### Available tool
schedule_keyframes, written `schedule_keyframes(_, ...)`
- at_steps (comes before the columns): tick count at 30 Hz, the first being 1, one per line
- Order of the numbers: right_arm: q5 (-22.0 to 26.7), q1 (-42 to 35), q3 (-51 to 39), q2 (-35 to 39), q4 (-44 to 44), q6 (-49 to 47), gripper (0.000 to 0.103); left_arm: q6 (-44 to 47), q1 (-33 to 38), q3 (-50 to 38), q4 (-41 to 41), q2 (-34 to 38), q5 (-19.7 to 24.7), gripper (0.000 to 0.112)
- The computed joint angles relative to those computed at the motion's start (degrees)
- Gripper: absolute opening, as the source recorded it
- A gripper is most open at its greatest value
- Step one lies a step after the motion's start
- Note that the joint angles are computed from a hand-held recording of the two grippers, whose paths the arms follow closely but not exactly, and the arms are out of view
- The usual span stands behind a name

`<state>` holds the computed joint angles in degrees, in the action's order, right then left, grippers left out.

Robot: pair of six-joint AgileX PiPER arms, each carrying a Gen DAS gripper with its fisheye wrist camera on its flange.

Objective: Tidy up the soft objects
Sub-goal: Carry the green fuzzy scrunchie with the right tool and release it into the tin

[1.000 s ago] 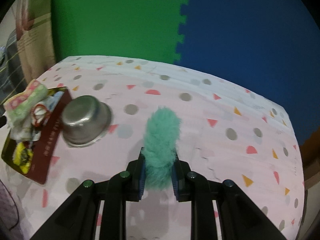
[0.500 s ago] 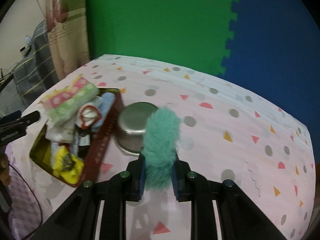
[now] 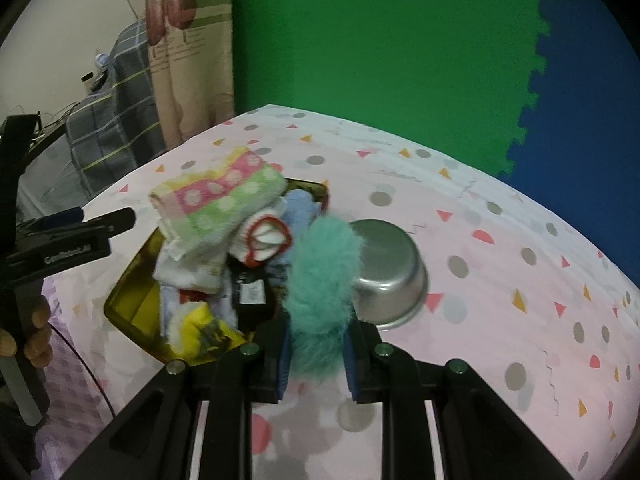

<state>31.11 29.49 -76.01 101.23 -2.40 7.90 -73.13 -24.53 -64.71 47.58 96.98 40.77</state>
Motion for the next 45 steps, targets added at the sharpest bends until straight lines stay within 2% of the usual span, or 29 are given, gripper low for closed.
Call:
schedule_keyframes(14,1.3,4.6,-6.7,6.1,1.9,-0.7,0.021,0.6,3.2,0.7,-0.4,-1.1,0.8,0.091)
schedule_keyframes(34,4.0,8.6,-19.5,18.4,-0.2,2.7,0.021,0.2,2.0,0.2,1.3,-0.5,2.5,0.091)
schedule_keyframes(45,4.7,8.5,-22.0,20.1,-0.4,4.0,0.022,1.4,2.1,0.0,-0.1,-0.1,2.0,0.091)
